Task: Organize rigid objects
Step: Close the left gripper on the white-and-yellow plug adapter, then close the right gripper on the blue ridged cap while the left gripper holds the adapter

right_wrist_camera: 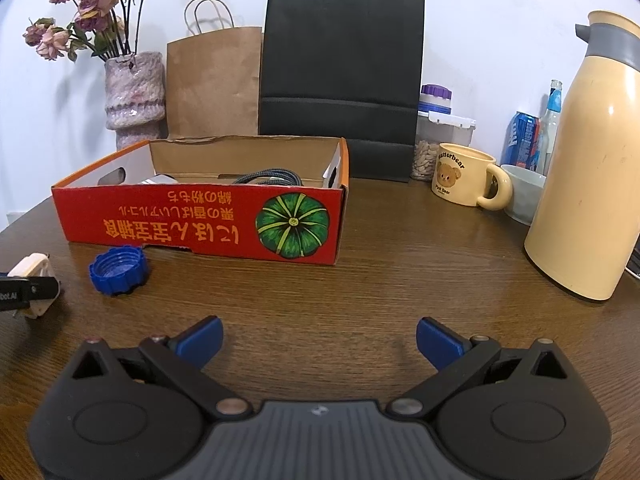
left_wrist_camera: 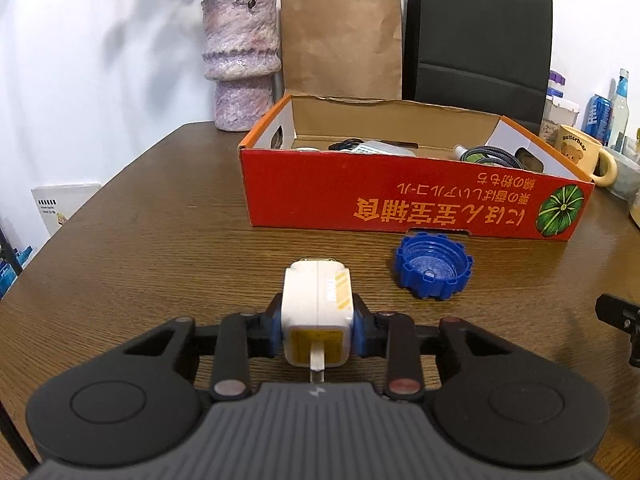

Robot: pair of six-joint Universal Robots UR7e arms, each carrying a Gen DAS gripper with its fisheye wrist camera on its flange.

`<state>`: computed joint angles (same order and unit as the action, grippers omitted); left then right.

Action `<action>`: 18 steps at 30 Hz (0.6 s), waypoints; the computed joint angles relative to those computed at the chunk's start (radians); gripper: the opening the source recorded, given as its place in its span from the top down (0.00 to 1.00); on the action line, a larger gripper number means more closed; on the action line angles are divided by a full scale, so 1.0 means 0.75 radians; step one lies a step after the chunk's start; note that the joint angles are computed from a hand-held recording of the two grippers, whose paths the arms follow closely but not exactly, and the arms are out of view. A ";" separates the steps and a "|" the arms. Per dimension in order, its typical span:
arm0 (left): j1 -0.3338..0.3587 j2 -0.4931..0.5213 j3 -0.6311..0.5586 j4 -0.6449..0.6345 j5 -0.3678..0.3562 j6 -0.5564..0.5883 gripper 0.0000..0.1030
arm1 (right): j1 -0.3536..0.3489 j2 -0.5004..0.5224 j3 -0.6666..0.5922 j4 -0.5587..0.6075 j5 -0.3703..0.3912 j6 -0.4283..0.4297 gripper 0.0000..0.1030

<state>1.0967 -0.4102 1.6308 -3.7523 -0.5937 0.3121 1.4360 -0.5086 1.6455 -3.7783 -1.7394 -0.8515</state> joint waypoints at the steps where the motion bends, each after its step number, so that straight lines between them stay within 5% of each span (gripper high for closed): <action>1: 0.000 0.000 -0.001 0.001 0.002 0.002 0.68 | 0.001 0.000 -0.001 0.001 -0.001 0.000 0.00; 18: 0.006 -0.044 0.024 -0.113 -0.009 0.042 0.68 | 0.009 0.005 0.019 -0.004 0.054 -0.005 0.00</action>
<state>1.1013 -0.4433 1.6484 -3.8372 -0.6005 0.3439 1.4431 -0.5047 1.6599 -3.7810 -1.6990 -0.8551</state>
